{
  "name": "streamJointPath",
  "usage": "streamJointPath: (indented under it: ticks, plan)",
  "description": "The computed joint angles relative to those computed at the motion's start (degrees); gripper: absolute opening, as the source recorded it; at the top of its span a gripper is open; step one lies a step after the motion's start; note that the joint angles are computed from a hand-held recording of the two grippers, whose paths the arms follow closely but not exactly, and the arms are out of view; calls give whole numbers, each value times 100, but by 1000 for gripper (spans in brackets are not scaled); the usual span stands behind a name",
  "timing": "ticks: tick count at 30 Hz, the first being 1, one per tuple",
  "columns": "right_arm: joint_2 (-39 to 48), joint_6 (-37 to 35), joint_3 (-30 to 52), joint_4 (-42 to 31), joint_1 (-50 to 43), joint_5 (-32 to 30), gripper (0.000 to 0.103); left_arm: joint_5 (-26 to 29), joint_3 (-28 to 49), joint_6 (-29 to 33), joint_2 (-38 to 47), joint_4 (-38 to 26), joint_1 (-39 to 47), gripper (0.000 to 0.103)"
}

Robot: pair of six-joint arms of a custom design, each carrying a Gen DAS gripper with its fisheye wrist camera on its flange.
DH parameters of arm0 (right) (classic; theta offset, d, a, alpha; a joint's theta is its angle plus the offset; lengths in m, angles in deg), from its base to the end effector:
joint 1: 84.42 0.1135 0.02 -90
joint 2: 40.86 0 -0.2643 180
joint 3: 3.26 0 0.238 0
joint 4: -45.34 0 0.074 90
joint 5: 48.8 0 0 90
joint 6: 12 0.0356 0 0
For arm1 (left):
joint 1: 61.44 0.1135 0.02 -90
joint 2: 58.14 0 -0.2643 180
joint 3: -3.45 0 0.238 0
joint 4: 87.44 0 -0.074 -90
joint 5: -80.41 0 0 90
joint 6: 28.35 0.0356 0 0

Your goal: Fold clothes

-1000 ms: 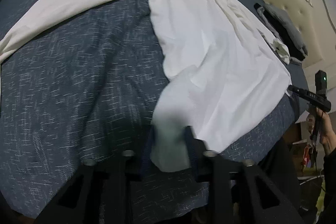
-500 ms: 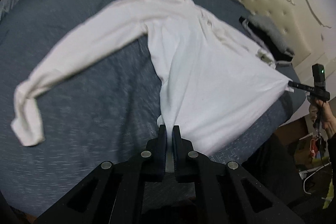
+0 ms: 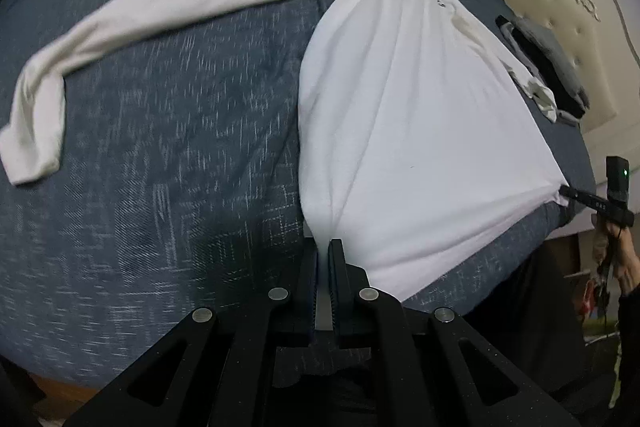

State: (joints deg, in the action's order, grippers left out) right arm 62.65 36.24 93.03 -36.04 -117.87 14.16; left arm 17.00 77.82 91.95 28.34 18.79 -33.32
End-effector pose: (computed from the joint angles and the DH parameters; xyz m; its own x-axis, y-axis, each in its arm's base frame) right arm 0.2763 -0.1631 0.2349 -0.9430 -0.0880 -0.3209 -0.1962 0.9259 0.3227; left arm 0.2228 0.1010 0.2218 -0.9578 -0.0003 -0.2873 0.1044 0.9312 -0.3492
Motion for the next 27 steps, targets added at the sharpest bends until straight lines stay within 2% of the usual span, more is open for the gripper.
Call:
streamJointPath:
  ticks: [3, 5, 6, 7, 17, 27]
  plan:
    - [36, -54, 133, -94, -48, -44, 5, 146, 15, 61, -63, -47, 101, 13]
    - [22, -84, 168, -117, -55, -44, 5, 166, 47, 123, -137, -88, 155, 24]
    - [22, -90, 188, -128, -57, -52, 5, 192, 58, 182, -153, -125, 207, 34]
    - [26, -91, 206, -139, -58, -70, 5, 231, 69, 250, -160, -174, 268, 36]
    - [-77, 34, 119, 197, -94, 110, 5, 160, -116, 736, -154, -304, 358, 36]
    - [43, -65, 188, 133, -301, 9, 5, 6, -338, 769, -150, -103, 54, 36]
